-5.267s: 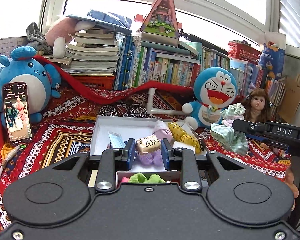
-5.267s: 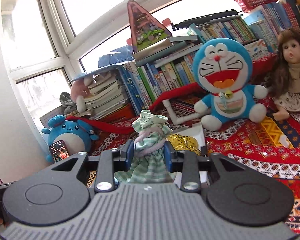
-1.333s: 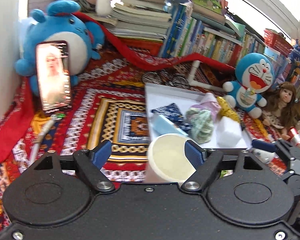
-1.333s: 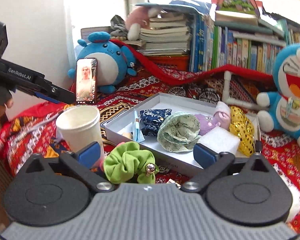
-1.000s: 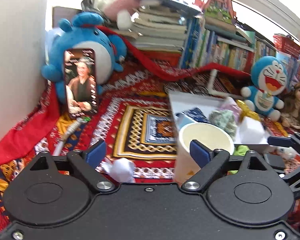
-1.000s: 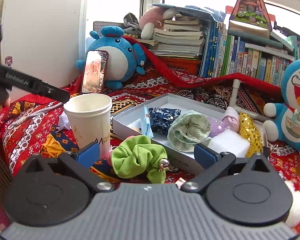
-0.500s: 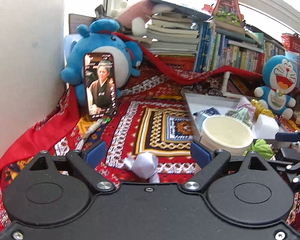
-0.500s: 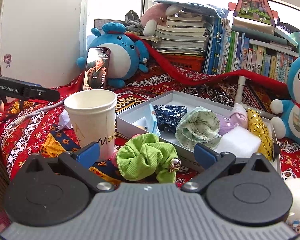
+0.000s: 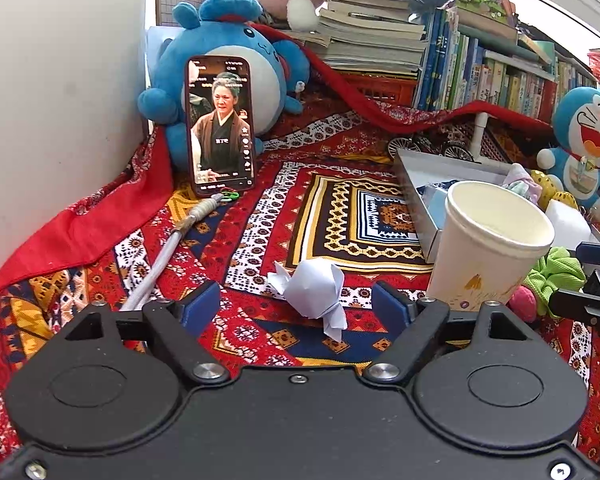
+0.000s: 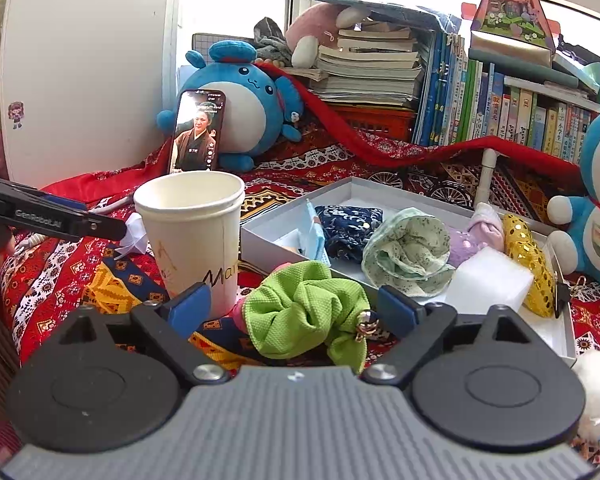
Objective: Organize soft objects
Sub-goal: 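Grasp the white folded paper with the left tool, then grasp the lime green scrunchie with the right tool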
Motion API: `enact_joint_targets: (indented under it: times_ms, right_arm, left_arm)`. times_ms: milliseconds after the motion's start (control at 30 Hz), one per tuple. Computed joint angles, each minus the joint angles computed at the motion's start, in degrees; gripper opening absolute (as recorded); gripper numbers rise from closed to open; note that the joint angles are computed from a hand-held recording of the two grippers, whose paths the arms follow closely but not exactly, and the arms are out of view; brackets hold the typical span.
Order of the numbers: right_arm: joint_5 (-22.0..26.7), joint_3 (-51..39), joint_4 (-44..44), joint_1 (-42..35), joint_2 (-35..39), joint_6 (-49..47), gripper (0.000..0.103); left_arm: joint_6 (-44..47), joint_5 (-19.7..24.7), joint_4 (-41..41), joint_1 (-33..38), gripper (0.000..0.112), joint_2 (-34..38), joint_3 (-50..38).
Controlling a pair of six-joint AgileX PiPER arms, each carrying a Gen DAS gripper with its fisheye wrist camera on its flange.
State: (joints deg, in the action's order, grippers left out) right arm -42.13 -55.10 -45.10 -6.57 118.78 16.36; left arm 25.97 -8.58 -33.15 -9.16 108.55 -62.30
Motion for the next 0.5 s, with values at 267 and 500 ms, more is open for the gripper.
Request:
enact_joint_targets:
  times_ms: [267, 500]
  right_arm:
    - [0.7, 0.0, 2.3, 0.9, 0.3, -2.3, 0.094]
    - [1.8, -1.1, 4.3, 1.6, 1.4, -3.9, 0.094]
  left_arm:
    - [11.3, 0.3, -12.1, -1.5, 0.072, 3.0, -3.6]
    - [19.1, 0.5, -20.6, -2.0, 0.062, 4.6, -5.5]
